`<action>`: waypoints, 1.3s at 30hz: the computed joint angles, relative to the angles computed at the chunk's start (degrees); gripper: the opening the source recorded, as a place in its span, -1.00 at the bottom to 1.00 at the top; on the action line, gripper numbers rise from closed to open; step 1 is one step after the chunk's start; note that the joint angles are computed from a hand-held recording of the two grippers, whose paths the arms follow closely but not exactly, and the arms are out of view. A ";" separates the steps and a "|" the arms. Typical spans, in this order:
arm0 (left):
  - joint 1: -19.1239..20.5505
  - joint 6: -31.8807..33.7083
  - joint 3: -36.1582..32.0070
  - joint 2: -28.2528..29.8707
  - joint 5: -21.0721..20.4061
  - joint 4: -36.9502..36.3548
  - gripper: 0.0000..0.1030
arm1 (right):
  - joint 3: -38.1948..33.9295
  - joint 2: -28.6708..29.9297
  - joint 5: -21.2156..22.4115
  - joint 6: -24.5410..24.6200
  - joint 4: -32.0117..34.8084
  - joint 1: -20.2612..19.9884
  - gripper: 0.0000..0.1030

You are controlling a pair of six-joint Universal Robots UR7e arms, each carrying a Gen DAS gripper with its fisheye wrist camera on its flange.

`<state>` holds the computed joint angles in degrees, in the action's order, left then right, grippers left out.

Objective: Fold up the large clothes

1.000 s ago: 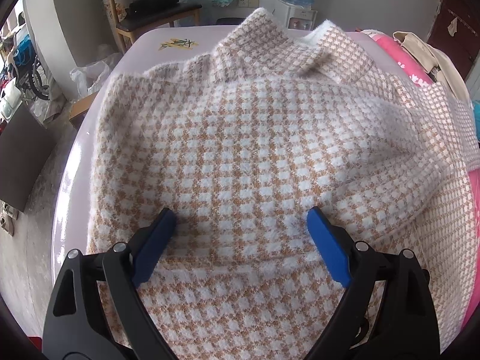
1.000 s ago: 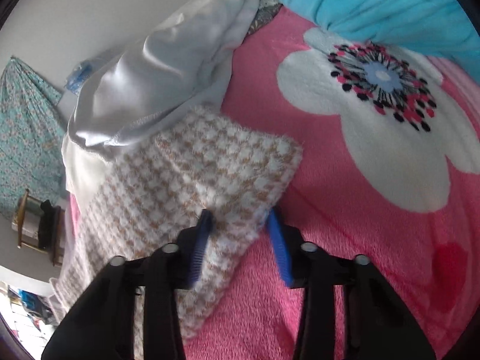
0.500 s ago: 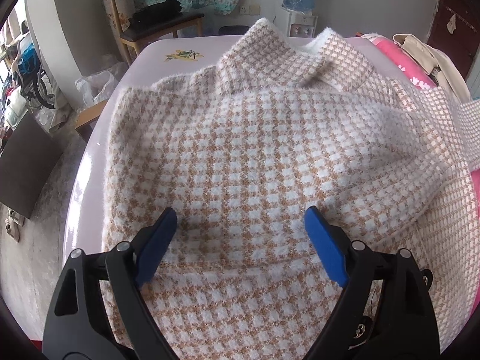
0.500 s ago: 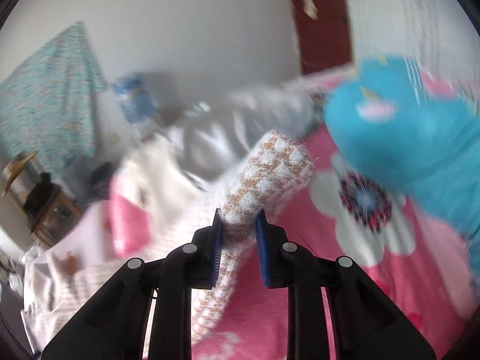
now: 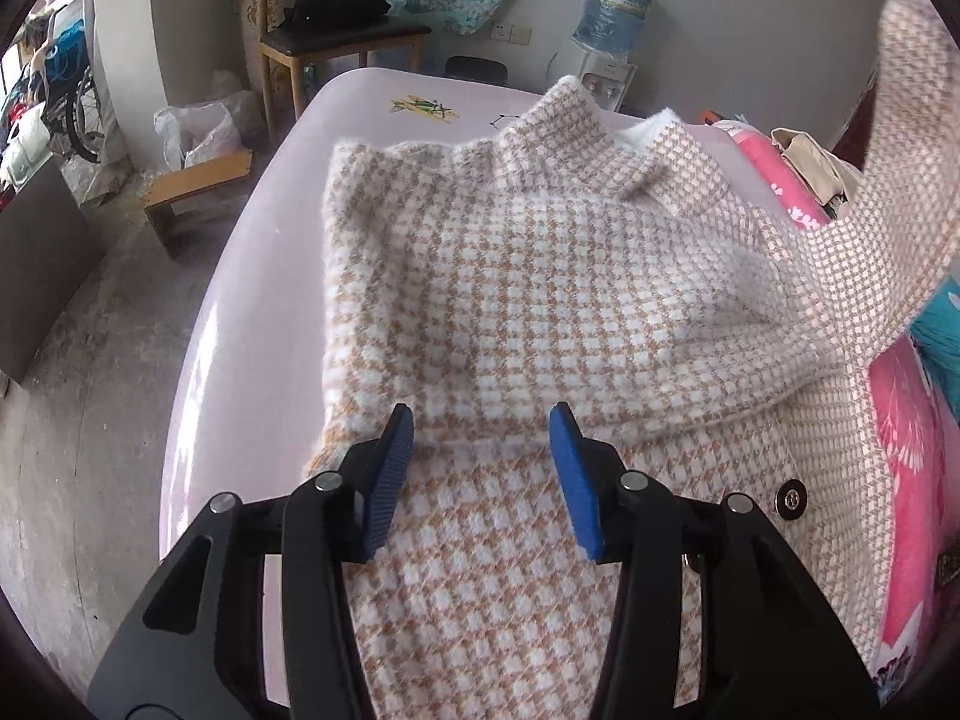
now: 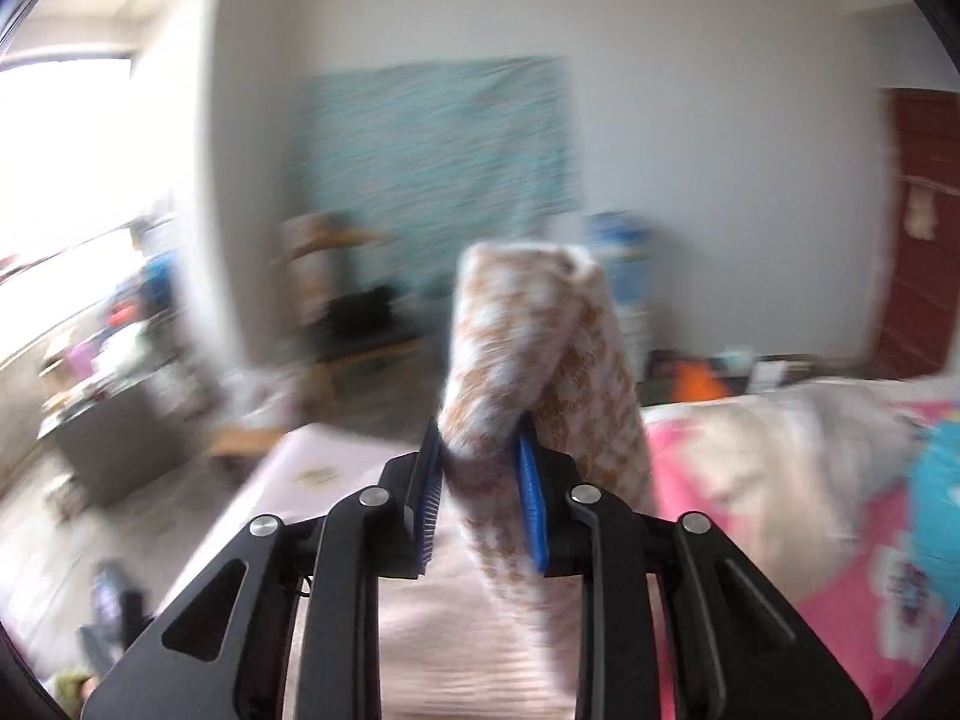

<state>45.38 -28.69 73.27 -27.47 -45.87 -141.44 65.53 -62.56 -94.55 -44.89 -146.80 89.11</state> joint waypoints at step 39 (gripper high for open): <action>2.56 0.05 -19.67 9.77 -0.19 7.72 -0.94 | -14.65 6.28 -8.76 10.74 20.88 -19.08 -0.04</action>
